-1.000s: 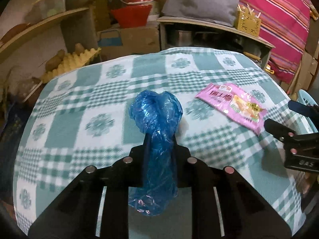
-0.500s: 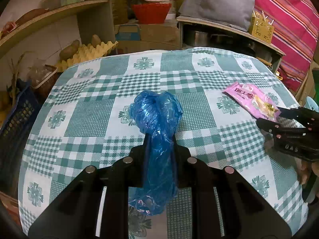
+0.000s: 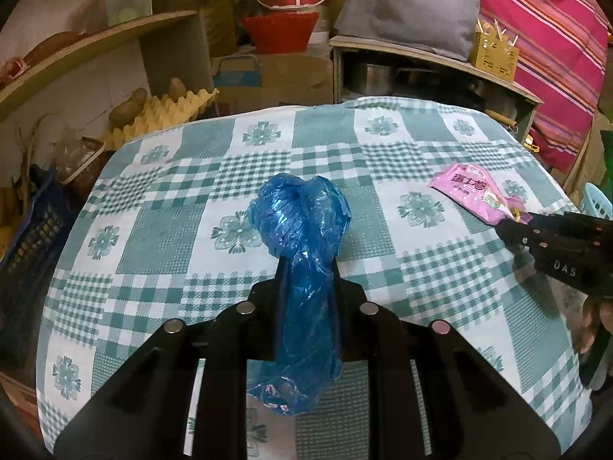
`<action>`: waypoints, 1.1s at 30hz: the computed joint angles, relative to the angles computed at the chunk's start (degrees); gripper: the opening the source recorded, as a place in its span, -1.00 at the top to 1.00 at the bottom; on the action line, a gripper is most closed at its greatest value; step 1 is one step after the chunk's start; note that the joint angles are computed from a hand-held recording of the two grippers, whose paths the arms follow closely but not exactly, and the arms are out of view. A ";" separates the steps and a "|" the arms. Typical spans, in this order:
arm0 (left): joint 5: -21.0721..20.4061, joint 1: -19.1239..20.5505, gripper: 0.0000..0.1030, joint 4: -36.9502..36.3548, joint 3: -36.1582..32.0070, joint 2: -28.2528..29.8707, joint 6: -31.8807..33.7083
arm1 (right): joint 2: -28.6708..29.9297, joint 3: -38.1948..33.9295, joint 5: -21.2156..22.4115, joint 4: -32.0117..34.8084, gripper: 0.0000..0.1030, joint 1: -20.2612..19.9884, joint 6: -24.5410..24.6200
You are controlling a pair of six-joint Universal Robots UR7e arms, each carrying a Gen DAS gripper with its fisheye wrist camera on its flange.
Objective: Collect trash
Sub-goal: 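Grasp the pink snack wrapper with the right gripper while the left holds the blue bag, then carry both items to the blue basket and open both grippers over it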
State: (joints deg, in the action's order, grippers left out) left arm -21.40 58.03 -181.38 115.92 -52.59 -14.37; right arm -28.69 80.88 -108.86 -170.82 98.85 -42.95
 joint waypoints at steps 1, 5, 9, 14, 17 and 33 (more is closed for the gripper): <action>0.10 -0.15 0.66 -0.19 -0.29 0.27 0.28 | -0.42 0.37 0.40 -0.41 0.44 -0.15 0.22; 0.16 -0.98 0.66 -1.67 -1.07 1.27 1.25 | -3.08 1.91 2.68 -1.35 0.45 -1.01 1.23; -0.18 -1.94 0.66 -3.77 -2.67 2.98 3.38 | -6.39 4.20 4.37 -2.91 0.45 -2.13 1.34; -1.35 -2.91 0.66 -4.35 -5.50 5.73 4.58 | -10.23 6.87 4.44 -6.25 0.45 -3.84 0.68; -2.16 -3.68 0.66 -5.03 -7.98 8.17 6.26 | -12.87 8.51 4.77 -8.31 0.45 -5.17 0.53; -11.45 -8.66 0.66 -5.96 -27.15 25.57 17.02 | -22.97 11.87 3.62 -16.66 0.45 -13.40 0.48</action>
State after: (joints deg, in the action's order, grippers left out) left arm -32.85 49.36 -187.34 88.77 -27.02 2.65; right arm -51.66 92.75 -105.24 -187.48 85.45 -42.47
